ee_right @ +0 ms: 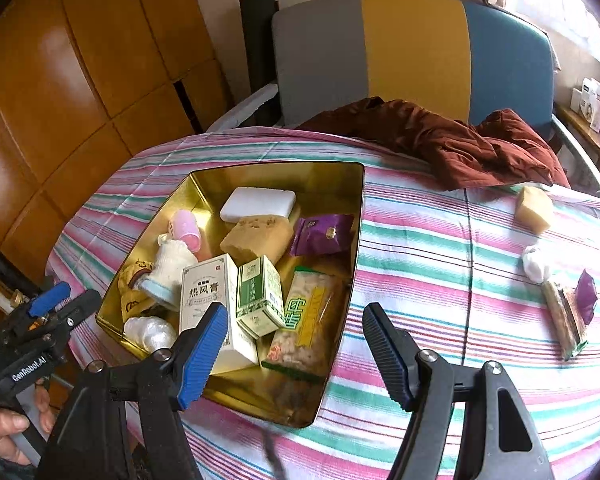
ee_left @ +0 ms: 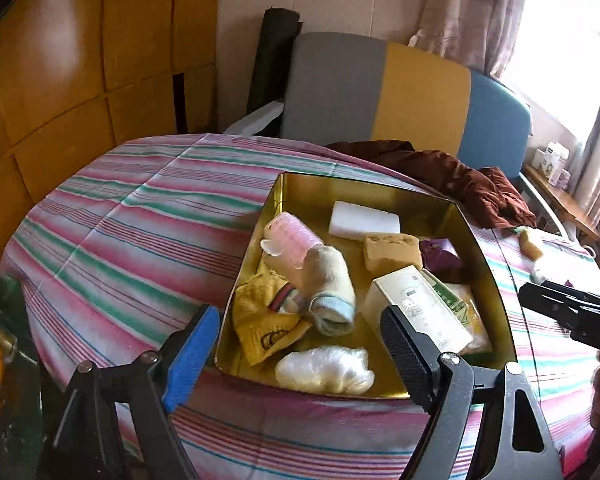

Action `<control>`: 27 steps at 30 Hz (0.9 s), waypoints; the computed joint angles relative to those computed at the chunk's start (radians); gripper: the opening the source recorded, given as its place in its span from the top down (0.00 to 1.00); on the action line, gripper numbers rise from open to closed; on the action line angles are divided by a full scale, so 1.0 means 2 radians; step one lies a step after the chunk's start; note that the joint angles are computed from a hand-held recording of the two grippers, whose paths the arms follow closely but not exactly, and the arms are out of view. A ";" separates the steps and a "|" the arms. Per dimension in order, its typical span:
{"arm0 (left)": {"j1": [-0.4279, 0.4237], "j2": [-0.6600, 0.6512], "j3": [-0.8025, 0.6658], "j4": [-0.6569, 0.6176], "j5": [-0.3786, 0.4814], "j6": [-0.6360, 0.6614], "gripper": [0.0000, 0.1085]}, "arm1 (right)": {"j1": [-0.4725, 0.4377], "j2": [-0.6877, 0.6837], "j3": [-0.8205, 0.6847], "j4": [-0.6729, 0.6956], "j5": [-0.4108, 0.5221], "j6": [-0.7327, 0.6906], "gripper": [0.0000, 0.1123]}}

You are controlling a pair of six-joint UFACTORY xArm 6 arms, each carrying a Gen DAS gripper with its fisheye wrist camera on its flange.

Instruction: Organize objects

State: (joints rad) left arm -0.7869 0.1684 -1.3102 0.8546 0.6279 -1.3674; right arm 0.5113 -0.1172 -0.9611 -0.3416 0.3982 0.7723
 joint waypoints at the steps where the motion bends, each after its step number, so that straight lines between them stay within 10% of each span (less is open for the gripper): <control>1: -0.001 -0.001 -0.001 0.003 0.001 -0.001 0.23 | 0.001 -0.003 0.003 -0.004 0.000 0.004 0.37; 27: -0.043 0.024 -0.067 0.014 0.006 0.065 0.22 | -0.009 -0.061 0.060 -0.037 0.009 0.045 0.37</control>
